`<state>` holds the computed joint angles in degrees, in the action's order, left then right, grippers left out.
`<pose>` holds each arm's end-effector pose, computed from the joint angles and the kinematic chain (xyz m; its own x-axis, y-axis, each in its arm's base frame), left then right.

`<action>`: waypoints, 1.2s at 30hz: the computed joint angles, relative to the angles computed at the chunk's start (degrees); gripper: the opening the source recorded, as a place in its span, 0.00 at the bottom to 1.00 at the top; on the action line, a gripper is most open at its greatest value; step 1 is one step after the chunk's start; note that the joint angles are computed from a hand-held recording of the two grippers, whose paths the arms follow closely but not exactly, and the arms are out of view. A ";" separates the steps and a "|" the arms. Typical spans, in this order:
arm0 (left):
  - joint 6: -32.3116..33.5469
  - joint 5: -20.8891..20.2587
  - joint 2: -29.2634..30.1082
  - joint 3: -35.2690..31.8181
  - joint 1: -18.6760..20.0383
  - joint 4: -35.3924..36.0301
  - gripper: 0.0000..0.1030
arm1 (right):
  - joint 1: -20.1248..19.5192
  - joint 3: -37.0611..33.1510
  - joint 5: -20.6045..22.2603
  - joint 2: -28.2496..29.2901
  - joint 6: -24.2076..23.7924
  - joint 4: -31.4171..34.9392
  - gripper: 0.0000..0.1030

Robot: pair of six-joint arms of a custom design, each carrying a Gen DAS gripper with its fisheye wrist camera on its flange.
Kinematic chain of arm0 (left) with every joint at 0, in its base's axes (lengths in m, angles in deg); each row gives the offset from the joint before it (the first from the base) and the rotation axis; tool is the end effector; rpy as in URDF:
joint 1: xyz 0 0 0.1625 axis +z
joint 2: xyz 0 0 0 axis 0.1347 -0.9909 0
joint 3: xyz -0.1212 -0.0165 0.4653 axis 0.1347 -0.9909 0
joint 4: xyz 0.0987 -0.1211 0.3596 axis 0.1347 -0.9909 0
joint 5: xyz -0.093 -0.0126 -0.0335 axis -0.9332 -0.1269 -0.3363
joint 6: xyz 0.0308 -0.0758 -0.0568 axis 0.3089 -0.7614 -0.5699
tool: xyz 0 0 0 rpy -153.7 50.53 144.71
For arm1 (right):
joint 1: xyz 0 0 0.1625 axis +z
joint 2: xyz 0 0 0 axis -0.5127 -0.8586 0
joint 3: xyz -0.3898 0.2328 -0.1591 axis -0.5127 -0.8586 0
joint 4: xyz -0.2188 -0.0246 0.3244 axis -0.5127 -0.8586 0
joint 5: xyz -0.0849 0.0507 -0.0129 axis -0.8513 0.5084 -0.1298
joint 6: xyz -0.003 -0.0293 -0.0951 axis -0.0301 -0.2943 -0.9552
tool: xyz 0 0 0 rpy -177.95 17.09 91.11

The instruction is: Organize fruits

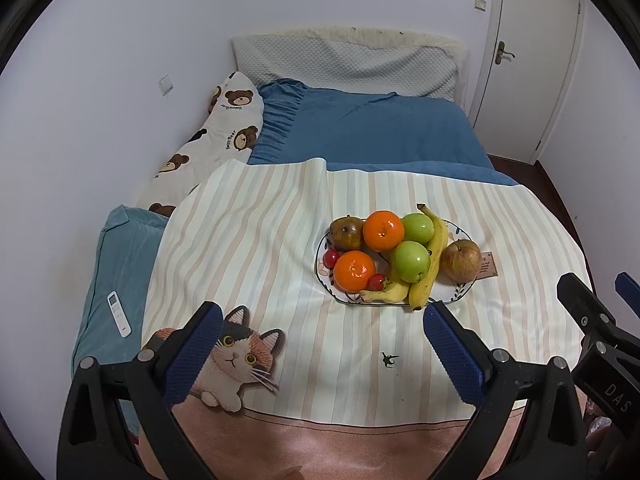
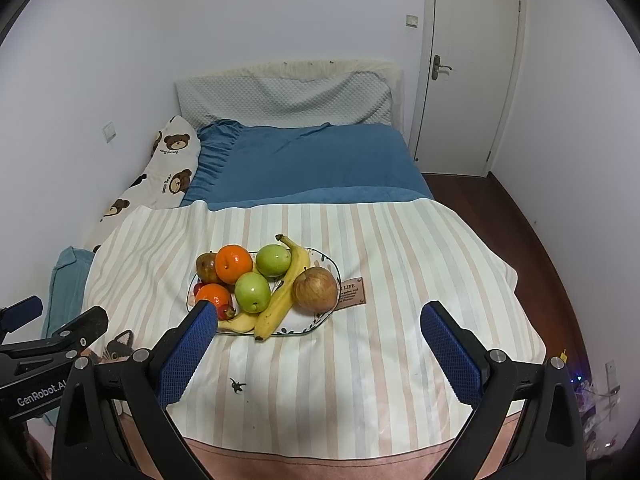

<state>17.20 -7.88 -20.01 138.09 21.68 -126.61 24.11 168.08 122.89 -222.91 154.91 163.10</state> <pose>-0.2445 -0.3715 0.4557 -0.5925 0.3906 -0.7045 0.6573 0.7400 -0.1425 0.5539 -0.2661 0.1778 -0.6345 0.4768 0.6083 -0.1978 0.6607 -0.7241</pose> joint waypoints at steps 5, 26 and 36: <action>0.08 0.11 0.00 0.14 0.01 -0.28 1.00 | -0.01 0.00 0.05 0.02 0.01 0.03 1.00; -0.03 0.26 -0.21 0.10 -0.15 -0.14 1.00 | 0.22 -0.05 0.36 0.14 1.25 -0.75 1.00; -0.23 0.22 -0.27 0.01 -0.37 0.22 1.00 | 0.32 -0.06 0.47 0.14 1.50 -0.80 1.00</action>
